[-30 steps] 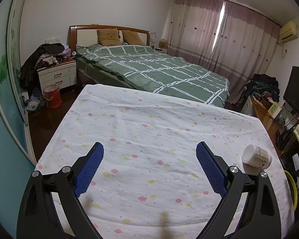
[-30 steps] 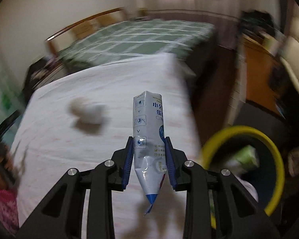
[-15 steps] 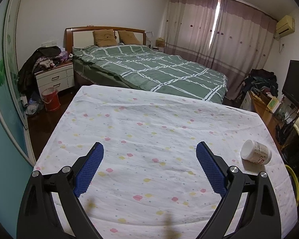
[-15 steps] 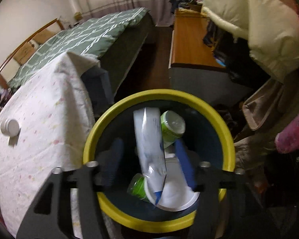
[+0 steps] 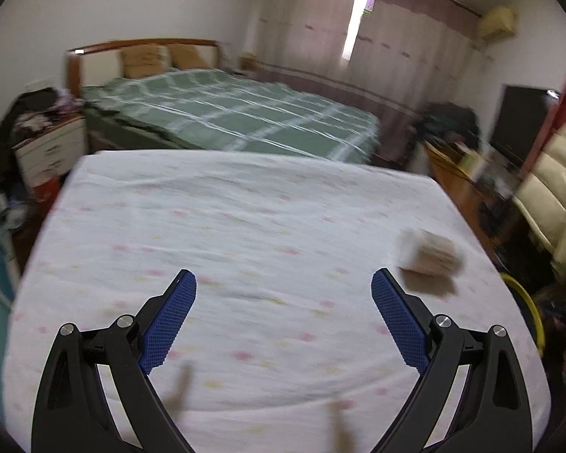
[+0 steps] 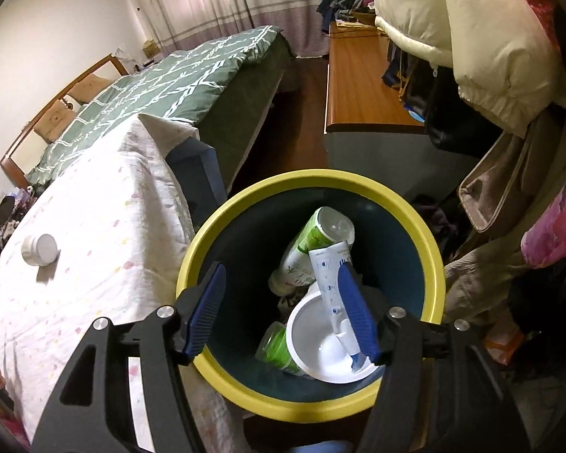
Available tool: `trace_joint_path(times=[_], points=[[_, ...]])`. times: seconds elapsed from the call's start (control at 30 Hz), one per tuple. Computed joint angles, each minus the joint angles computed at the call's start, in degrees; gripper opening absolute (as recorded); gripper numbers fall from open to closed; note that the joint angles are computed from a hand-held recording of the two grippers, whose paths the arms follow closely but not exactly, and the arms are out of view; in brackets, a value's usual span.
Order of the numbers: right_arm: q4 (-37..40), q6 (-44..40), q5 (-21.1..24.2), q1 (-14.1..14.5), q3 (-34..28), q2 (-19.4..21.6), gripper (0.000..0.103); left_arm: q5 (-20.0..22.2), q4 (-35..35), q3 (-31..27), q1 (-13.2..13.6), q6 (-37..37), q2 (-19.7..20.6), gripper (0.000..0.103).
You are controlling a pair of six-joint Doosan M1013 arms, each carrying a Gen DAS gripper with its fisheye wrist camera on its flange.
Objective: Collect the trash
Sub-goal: 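Carry the toothpaste tube to the yellow bin and release it, then grasp the white pill bottle with the left gripper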
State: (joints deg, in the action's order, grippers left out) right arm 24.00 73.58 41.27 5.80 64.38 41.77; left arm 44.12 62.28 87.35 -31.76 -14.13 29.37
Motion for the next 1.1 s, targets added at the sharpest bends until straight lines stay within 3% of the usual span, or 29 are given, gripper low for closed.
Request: trace_joint_path(times=[0.1, 0.33, 0.47, 0.7, 1.1], points=[[0.5, -1.4, -0.4, -0.2, 0.4, -0.4, 0.059, -2.8, -5.7, -4.3, -0.2, 10.8, 2.1, 0.093], [4.2, -5.2, -0.3, -0.7, 1.2, -0.6, 0.060, -1.7, -16.6, -17.5, -0.7, 29.3, 9.1, 0.096], [5.9, -7.5, 0.8, -0.9, 1.2, -0.2, 0.060, 1.4, -20.7, -25.7, -0.8, 37.0, 13.7, 0.096], [8.3, -9.0, 1.5, -1.5, 1.0, 0.2, 0.060, 7.7, -22.5, -33.2, -0.4, 39.8, 17.9, 0.096], [10.0, -10.8, 3.3, -1.4, 0.3, 1.0, 0.060, 10.9, -25.7, -37.0, 0.6, 44.0, 20.6, 0.096]])
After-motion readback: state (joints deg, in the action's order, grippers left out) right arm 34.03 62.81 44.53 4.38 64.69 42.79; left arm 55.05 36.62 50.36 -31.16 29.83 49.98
